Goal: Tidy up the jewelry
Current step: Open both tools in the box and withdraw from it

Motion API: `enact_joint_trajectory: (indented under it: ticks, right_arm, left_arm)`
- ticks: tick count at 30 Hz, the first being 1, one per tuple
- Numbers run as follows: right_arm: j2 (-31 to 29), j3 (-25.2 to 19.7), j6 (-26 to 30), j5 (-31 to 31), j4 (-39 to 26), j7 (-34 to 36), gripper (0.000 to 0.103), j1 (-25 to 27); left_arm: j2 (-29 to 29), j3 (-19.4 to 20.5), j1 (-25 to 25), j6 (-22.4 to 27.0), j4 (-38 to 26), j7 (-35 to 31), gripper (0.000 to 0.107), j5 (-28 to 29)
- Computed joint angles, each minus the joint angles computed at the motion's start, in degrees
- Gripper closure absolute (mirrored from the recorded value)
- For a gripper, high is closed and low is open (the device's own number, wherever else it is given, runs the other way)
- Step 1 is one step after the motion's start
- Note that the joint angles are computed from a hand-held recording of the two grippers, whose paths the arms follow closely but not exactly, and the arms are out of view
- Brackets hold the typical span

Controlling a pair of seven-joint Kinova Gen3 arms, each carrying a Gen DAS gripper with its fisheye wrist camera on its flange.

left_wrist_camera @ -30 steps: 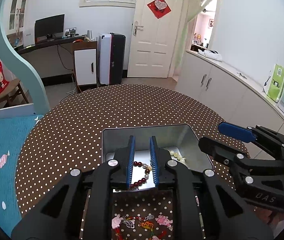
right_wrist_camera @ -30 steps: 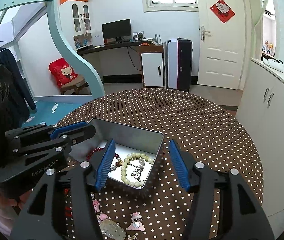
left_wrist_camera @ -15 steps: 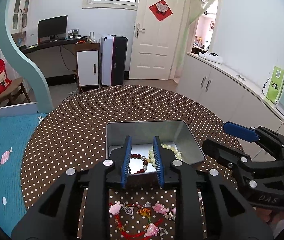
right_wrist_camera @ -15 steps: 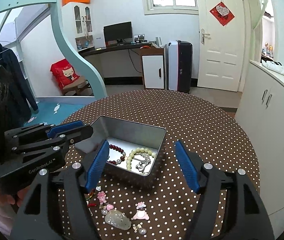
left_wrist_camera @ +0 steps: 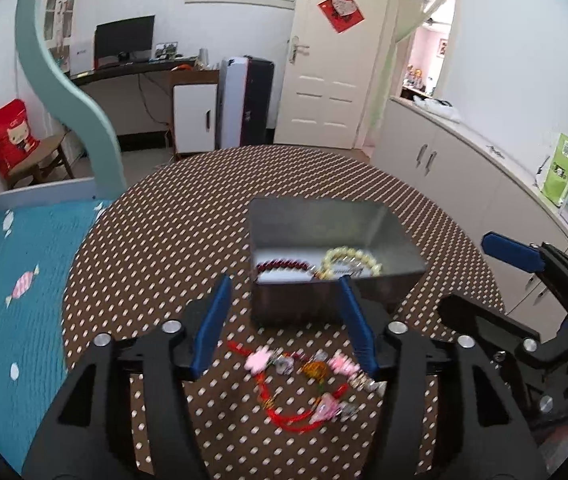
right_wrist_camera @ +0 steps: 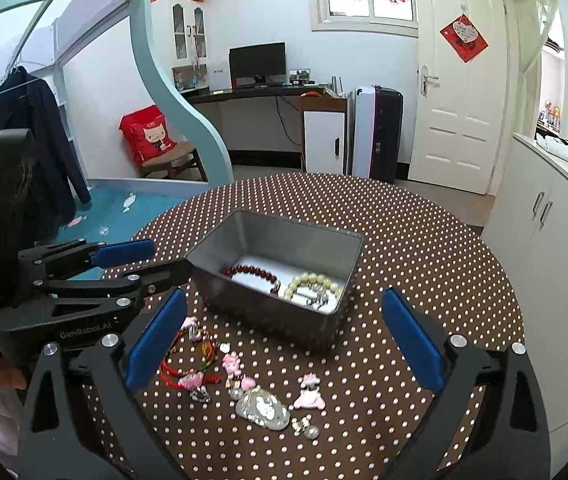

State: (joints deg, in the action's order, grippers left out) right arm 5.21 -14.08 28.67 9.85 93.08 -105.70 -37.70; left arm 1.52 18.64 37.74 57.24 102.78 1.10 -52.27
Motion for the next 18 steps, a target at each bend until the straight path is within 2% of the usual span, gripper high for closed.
enact_joint_trajectory:
  ticks: [1, 6, 9, 14, 15, 18]
  right_arm:
    - [0.08, -0.15, 0.15, -0.73, 0.13, 0.44, 0.008, 0.15]
    - [0.37, -0.11, 0.84, -4.67, 0.82, 0.27, 0.008, 0.78]
    - [0.71, -0.93, 0.97, -8.08, 1.46, 0.38, 0.008, 2.50]
    - [0.70, 0.86, 1.85, -2.90, 2.32, -6.26, 0.008, 0.06]
    - [0.79, 0.84, 2.04, -2.60, 2.49, -6.79, 0.008, 0.06]
    - [1.07, 0.92, 3.07, -1.06, 2.56, -8.33, 0.008, -0.23]
  left_arm:
    - [-0.24, 0.00, 0.03, 0.12, 0.43, 0.50, 0.040, 0.33]
    - [-1.43, 0.57, -0.57, 0.23, 2.65, 0.86, 0.033, 3.45]
    - [-2.09, 0.89, -0.99, -0.98, 4.33, 0.71, 0.033, 5.36]
    - [-1.60, 0.89, -1.80, -2.77, 5.46, -1.16, 0.033, 7.92]
    - [-1.26, 0.91, -1.79, -2.39, 5.31, -1.60, 0.034, 8.60]
    - [-0.07, 0.44, -1.65, -2.24, 4.73, -3.97, 0.056, 10.53]
